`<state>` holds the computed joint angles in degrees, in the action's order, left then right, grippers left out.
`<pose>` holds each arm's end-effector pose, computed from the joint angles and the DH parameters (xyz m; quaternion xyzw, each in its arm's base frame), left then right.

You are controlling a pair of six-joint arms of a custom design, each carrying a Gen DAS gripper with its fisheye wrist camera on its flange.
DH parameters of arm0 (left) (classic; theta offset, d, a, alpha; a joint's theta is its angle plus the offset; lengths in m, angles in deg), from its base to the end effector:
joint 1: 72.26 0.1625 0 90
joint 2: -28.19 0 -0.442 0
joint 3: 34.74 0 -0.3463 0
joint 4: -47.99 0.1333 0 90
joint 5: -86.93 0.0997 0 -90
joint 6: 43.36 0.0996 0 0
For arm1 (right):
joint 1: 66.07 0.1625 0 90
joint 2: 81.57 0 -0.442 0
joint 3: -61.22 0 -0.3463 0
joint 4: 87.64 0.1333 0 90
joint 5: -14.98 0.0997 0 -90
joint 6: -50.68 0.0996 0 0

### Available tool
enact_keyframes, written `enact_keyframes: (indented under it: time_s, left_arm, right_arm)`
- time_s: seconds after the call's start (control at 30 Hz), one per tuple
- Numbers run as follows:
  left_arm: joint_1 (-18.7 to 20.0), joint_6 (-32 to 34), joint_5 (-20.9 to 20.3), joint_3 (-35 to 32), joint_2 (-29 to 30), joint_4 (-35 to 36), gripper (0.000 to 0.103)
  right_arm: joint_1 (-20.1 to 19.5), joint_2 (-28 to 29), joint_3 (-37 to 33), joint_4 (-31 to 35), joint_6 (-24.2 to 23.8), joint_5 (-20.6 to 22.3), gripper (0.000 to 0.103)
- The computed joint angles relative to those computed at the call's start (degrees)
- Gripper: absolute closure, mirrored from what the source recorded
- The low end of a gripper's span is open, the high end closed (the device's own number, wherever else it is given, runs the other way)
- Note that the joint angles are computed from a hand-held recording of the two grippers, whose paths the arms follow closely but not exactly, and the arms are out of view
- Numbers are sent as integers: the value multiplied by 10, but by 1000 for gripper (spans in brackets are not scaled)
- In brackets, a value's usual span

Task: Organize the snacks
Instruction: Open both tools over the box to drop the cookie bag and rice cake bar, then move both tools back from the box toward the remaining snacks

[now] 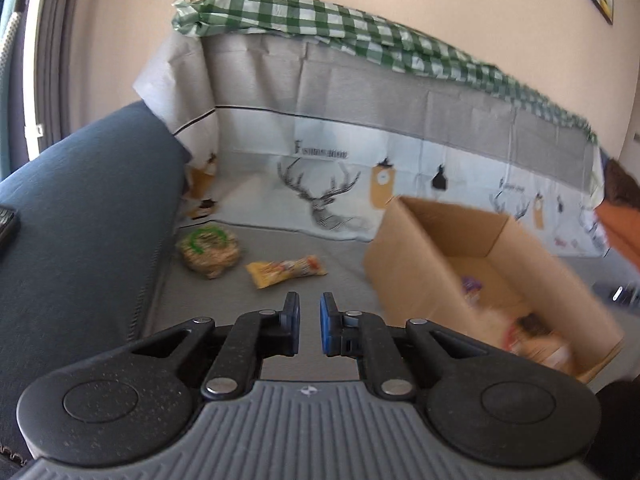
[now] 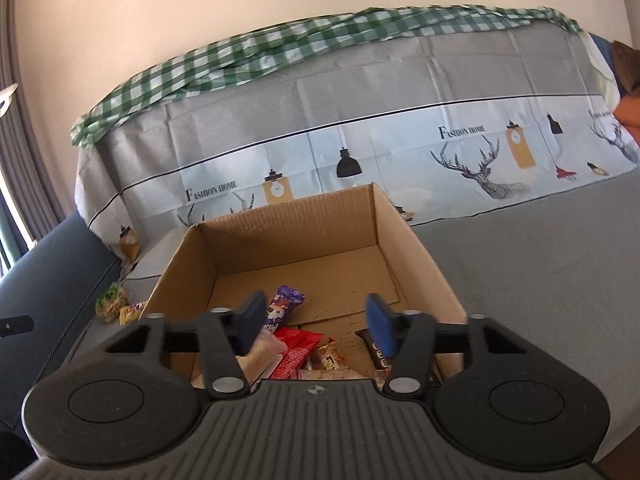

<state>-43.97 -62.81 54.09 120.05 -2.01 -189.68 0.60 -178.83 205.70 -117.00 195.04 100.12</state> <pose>-0.1598 -0.3324 0.0891 0.2209 0.8370 -0.4383 0.2417 0.0338 -0.2795 0.2215 0.1114 -0.8002 0.5289 0.2597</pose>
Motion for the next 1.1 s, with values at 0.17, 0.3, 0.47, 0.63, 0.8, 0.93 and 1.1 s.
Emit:
enact_keyframes:
  time_s: [0.17,0.3,0.47,0.63,0.8,0.93,1.1]
  left_arm:
    - [24,11,-29,-7,1,-37,92]
    - [24,50,-36,-7,27,-106,91]
    - [38,68,-54,-12,32,-142,90]
    - [68,76,-86,-22,12,-129,90]
    - [91,76,-104,-41,-3,-118,90]
    - [115,58,-96,-77,-24,-87,90]
    - [154,35,-91,-135,-43,-61,90]
  right_arm:
    - [35,19,-1,-17,-14,41,65]
    - [58,29,-6,-22,-13,73,65]
    - [94,56,-25,-18,-16,113,65]
    - [154,104,-55,-9,60,143,63]
    - [238,194,-109,-1,108,153,63]
    - [293,275,-185,48,147,164,63]
    - [316,372,-292,116,210,166,63]
